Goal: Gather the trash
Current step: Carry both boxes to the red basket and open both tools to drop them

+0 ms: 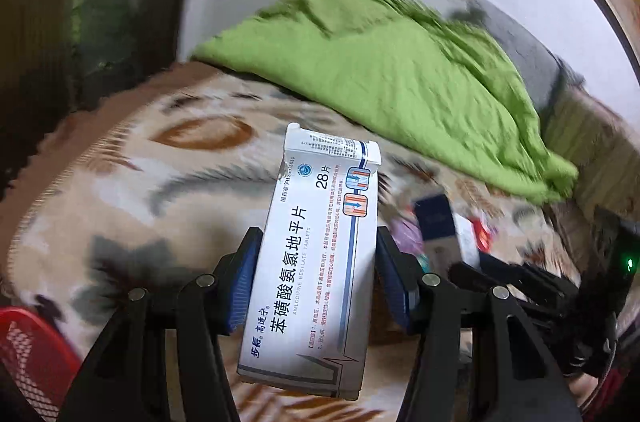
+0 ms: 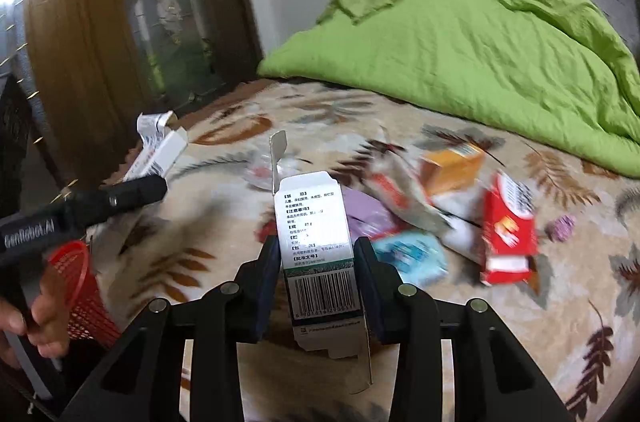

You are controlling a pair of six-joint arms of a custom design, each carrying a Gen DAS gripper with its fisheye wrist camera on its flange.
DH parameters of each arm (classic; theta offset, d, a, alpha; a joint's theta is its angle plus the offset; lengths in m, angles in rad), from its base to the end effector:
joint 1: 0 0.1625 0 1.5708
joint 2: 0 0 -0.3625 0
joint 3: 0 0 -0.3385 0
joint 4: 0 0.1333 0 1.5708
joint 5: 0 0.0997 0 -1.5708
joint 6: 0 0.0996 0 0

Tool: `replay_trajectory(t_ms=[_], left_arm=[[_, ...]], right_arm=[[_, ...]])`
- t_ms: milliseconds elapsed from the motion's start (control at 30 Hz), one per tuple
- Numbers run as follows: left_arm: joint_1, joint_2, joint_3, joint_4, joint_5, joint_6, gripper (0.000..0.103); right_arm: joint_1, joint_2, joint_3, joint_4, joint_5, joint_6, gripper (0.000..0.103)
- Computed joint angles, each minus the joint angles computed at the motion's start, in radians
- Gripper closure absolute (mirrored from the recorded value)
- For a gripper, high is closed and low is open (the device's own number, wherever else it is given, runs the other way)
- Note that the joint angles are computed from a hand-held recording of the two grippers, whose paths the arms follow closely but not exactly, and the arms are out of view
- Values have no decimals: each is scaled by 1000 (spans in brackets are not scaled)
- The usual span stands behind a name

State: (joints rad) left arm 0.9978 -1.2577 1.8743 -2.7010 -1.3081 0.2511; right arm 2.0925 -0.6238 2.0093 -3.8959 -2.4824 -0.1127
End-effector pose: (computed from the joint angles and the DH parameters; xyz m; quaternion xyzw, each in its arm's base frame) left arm -0.1492 -0.5248 0.2768 0.3535 0.8919 -0.2688 0.0847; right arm 0.2789 -0.3757 0.0860 0.0604 -0.8228 0.4777 0.3018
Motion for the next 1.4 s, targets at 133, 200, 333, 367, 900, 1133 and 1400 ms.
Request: replay_trajectory(t_ms=[133, 200, 333, 367, 900, 1133, 1400], left_arm=[[65, -38, -74, 39, 6, -30, 48], [91, -72, -82, 40, 35, -20, 48], [155, -166, -57, 52, 109, -6, 48], [165, -186, -52, 74, 133, -11, 48], [367, -299, -53, 176, 224, -107, 32], [322, -310, -21, 134, 209, -102, 32], [189, -261, 33, 182, 188, -76, 32]], right_arm=[[31, 19, -96, 94, 32, -33, 62], [48, 32, -155, 157, 53, -54, 62], [80, 75, -282, 309, 133, -69, 62], [87, 93, -314, 350, 154, -71, 62], [113, 408, -804, 831, 456, -42, 41], [106, 328, -673, 711, 459, -4, 39], [73, 134, -345, 414, 337, 41, 39]])
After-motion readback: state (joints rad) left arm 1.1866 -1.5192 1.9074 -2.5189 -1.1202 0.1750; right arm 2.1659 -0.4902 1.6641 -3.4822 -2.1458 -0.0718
